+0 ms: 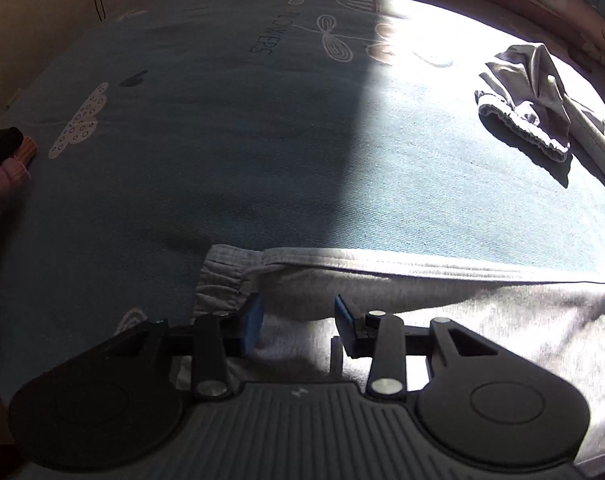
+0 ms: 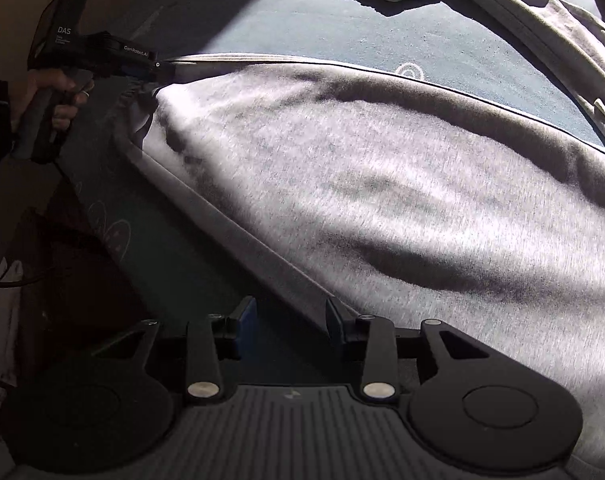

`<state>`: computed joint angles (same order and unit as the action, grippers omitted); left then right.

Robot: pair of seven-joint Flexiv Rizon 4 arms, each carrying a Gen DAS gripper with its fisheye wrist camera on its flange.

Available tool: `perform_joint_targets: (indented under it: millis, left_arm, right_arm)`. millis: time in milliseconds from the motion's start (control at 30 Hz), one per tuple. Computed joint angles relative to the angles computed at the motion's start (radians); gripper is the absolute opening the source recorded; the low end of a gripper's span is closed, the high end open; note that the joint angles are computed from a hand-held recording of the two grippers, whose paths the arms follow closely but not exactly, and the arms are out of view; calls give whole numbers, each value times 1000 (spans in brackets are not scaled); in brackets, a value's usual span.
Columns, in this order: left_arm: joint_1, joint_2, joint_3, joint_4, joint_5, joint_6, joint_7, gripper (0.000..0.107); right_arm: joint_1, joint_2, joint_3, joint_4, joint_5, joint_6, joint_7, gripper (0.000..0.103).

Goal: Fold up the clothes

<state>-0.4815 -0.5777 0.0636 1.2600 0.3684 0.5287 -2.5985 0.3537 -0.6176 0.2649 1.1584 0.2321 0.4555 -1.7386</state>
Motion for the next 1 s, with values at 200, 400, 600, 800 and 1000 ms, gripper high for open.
perform_joint_targets:
  millis: [200, 400, 600, 800, 1000]
  left_arm:
    - [-39, -58, -49, -78, -16, 40, 111, 44]
    - [-103, -181, -53, -231, -12, 16, 352, 47]
    - [-146, -181, -13, -247, -53, -110, 314, 62]
    - [-132, -206, -37, -341, -84, -163, 350, 58]
    - [-150, -319, -45, -509, -88, -106, 505, 58]
  right_arm:
    - [59, 75, -101, 197, -190, 228, 125, 43]
    - [72, 91, -183, 352, -417, 394, 346, 43]
    - [1, 120, -120, 416, -402, 398, 378, 54]
    - [-40, 140, -77, 385, -324, 319, 314, 58]
    - [-45, 152, -153, 393, -366, 343, 481, 58]
